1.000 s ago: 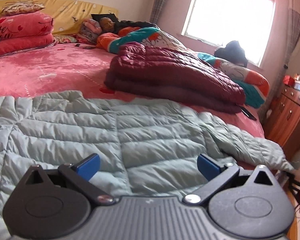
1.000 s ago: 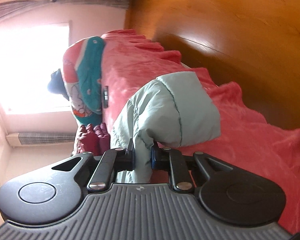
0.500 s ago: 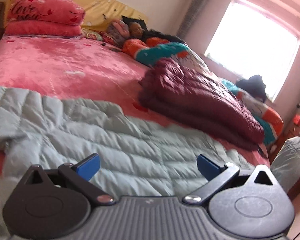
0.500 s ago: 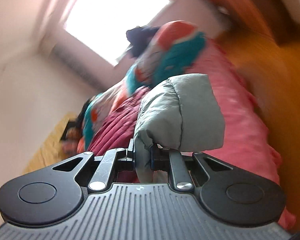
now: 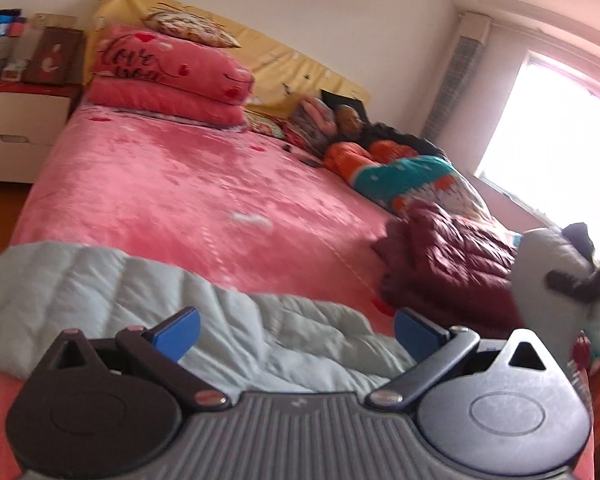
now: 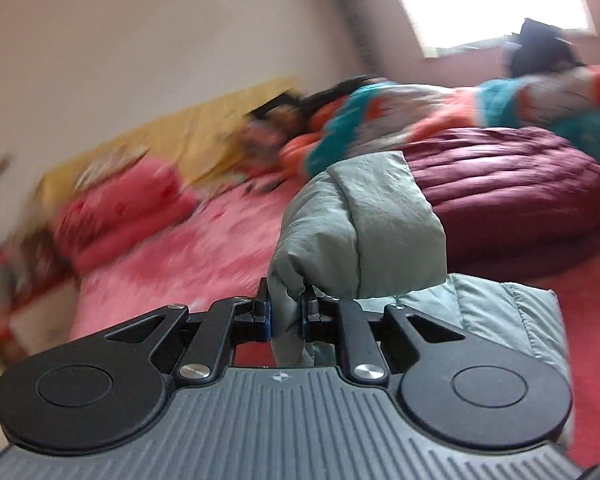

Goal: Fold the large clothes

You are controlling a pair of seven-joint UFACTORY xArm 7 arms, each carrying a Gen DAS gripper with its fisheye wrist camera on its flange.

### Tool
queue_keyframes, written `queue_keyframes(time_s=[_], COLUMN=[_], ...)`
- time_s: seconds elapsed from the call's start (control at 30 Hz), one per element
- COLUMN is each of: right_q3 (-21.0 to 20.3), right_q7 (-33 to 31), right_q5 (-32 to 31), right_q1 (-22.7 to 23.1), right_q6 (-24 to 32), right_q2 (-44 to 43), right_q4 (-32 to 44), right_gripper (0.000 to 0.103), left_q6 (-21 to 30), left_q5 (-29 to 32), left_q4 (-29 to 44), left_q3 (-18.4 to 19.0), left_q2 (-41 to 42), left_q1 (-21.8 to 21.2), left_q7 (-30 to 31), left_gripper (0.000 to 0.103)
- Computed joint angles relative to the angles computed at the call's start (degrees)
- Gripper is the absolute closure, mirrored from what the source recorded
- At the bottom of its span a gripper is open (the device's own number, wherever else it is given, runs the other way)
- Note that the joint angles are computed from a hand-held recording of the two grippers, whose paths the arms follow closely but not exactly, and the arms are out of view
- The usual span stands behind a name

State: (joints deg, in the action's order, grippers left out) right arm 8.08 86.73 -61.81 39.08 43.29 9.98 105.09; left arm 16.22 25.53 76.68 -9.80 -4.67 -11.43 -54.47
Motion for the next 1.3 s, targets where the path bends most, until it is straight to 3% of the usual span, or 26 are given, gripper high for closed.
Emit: queue_keyframes(time_s=[0.27, 0.47, 0.53, 0.57, 0.6, 0.63, 0.67, 0.83, 0.97, 1.13, 1.2, 1.3], right_q3=[0.89, 0.04, -0.58, -1.21, -1.94, -2.66, -3.59, -7.20, -7.08, -5.96, -5.33, -5.03], right_q7=[-21.84, -31.80, -33.81, -33.92, -33.85, -33.99, -33.95, -29.20, -22.07, -11.53, -9.49, -6.35], right_q5=[7.82, 14.52, 16.88, 17.49, 17.90, 18.36, 18.62, 18.45, 12.11, 2.22, 1.89, 3.85], right_q1=[6.97, 11.33, 11.31, 11.61, 11.87, 12.20, 12.53, 14.03, 14.85, 14.50, 12.68, 8.67], right_q6=[1.81, 6.14, 6.93, 7.09, 6.85, 6.73, 6.62, 1.85, 1.26, 6.14, 7.94, 6.03], right_q2=[17.15, 25.42, 25.38, 24.87, 24.28, 24.22, 24.23, 16.32, 8.04, -2.13, -5.14, -8.60], right_q4=[17.91, 26.84, 26.80, 25.97, 24.96, 24.86, 24.97, 13.08, 2.51, -8.44, -11.41, -15.27], right_gripper=[0.087, 0.086, 0.078, 0.076, 0.066, 0.047, 0.038, 0.019, 0.016, 0.015, 0.015, 0.015], left_q6=[0.17, -0.11, -0.30, -0.35, -0.38, -0.47, -0.57, -0.97, -3.42, -2.22, 0.26, 3.30], left_q5=[-5.17, -9.29, -10.46, -10.86, -11.33, -11.82, -12.24, -15.30, -18.97, -30.16, -34.14, -34.03], left_q4=[-1.21, -1.20, -1.30, -1.38, -1.37, -1.36, -1.39, -1.24, -1.95, -1.12, -0.07, 1.13], left_q3=[1.75, 2.01, 2.04, 2.02, 2.03, 2.03, 2.02, 2.14, 2.31, 2.70, 2.54, 1.91], left_q2=[-0.85, -0.45, -0.41, -0.42, -0.35, -0.28, -0.25, 0.26, 0.35, 1.32, 2.07, 3.21], left_q1=[1.83, 1.75, 1.58, 1.52, 1.42, 1.29, 1.16, 0.14, -1.07, -4.28, -5.06, -5.09], left_q7=[-1.97, 0.78, 1.70, 2.10, 2.68, 3.32, 3.91, 8.68, 14.06, 28.12, 32.45, 32.05], left_gripper=[0.001, 0.001, 0.001, 0.001, 0.001, 0.001, 0.001, 0.001, 0.001, 0.001, 0.001, 0.001])
